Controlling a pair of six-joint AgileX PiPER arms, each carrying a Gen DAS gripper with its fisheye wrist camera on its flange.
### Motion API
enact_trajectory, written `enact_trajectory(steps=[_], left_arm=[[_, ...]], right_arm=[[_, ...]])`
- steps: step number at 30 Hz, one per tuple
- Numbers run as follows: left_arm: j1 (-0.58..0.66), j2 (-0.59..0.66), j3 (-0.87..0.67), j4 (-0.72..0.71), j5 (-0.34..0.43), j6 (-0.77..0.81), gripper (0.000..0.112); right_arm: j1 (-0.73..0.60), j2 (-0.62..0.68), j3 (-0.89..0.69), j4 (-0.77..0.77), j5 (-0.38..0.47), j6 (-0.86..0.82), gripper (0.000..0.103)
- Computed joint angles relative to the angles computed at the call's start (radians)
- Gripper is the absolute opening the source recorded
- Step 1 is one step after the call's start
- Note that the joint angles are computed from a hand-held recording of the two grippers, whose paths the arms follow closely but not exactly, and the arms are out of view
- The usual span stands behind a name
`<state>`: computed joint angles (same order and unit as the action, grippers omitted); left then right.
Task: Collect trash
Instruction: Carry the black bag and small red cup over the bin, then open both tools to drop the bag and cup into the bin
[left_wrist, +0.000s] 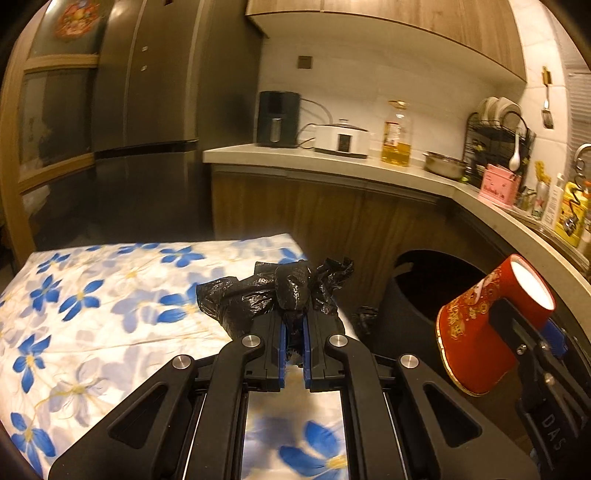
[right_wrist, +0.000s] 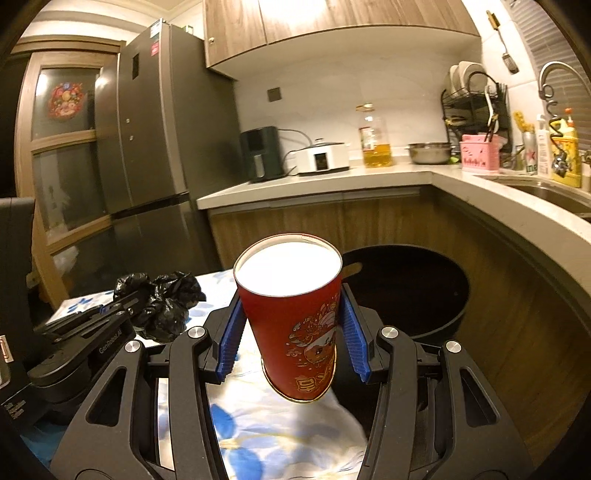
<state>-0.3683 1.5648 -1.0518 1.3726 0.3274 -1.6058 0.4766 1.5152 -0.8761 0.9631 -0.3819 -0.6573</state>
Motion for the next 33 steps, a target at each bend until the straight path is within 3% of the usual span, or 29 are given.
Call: enact_trajectory(steps=[19, 33], left_arm=[[-0.133, 0.223, -0.333, -0.291, -0.005, 0.356, 0.007], [-0.115, 0.352, -0.520, -0.668, -0.076, 0.764, 0.007]], right_arm=[[-0.227, 0.018, -0.073, -0.048, 0.076, -0.010, 0.048], [-0.304, 0.066, -0.149, -0.166, 0.121, 0.068, 0.049]])
